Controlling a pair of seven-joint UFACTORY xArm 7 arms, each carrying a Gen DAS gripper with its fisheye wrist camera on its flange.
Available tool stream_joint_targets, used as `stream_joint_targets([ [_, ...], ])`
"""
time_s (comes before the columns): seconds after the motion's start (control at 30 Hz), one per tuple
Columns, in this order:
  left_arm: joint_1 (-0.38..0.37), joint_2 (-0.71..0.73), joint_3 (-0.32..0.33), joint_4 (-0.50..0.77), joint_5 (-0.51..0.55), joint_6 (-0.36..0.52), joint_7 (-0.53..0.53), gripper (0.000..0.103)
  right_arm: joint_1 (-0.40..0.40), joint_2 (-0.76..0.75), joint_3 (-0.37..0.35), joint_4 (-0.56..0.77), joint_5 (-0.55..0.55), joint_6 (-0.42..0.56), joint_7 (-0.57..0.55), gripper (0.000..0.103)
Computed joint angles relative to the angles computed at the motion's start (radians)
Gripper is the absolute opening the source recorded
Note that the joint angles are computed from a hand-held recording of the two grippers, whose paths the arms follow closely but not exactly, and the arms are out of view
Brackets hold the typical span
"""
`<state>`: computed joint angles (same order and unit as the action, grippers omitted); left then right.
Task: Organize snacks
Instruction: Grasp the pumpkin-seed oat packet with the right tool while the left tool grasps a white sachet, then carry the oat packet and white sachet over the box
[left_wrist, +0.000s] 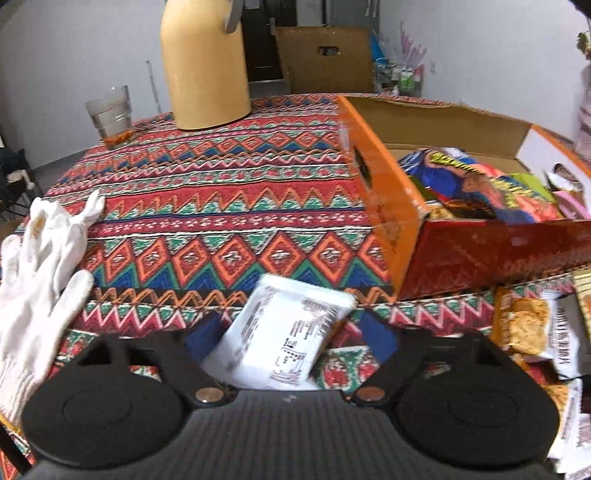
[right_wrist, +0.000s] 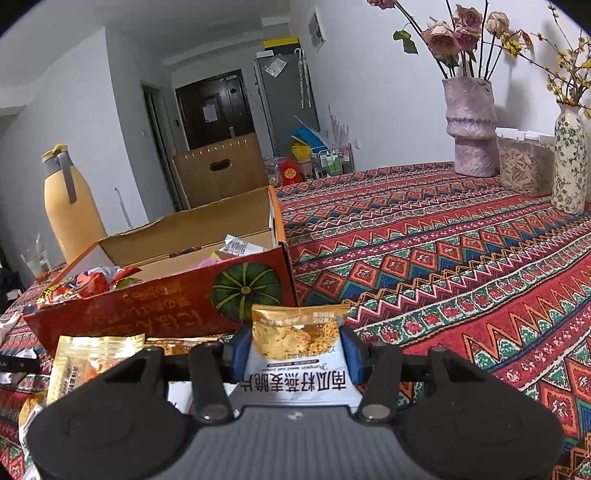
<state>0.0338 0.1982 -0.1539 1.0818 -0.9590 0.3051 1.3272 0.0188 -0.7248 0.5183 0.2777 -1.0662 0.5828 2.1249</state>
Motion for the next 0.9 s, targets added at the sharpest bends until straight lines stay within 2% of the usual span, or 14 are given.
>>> stream_joint_targets([
  [0.03, 0.003, -0.003, -0.003, 0.0, -0.007, 0.01, 0.011, 0.064, 0.001, 0.0, -0.002, 0.0, -0.001, 0.0, 0.0, 0.049],
  [0.07, 0.009, -0.009, -0.007, -0.003, -0.026, 0.022, 0.035, 0.051, 0.002, 0.002, -0.002, 0.0, -0.002, 0.0, 0.001, 0.049],
  [0.1, 0.014, -0.017, -0.007, -0.007, -0.042, 0.046, 0.055, 0.046, 0.002, 0.004, -0.002, 0.001, -0.004, 0.001, 0.002, 0.049],
  [0.4, -0.026, -0.052, 0.02, -0.049, -0.086, 0.017, 0.087, 0.044, 0.01, 0.008, -0.006, 0.003, -0.021, 0.007, 0.011, 0.049],
  [0.57, -0.032, -0.076, 0.035, -0.065, -0.108, 0.043, 0.1, 0.044, 0.018, 0.008, -0.009, 0.004, -0.03, 0.014, 0.016, 0.049],
  [0.73, -0.047, -0.124, 0.05, -0.093, -0.193, 0.056, 0.156, 0.043, 0.028, 0.002, -0.009, 0.005, -0.042, 0.023, 0.022, 0.049],
  [0.9, -0.078, -0.2, 0.081, -0.133, -0.343, 0.074, 0.272, 0.044, 0.045, -0.01, -0.012, 0.01, -0.037, 0.038, 0.003, 0.049],
])
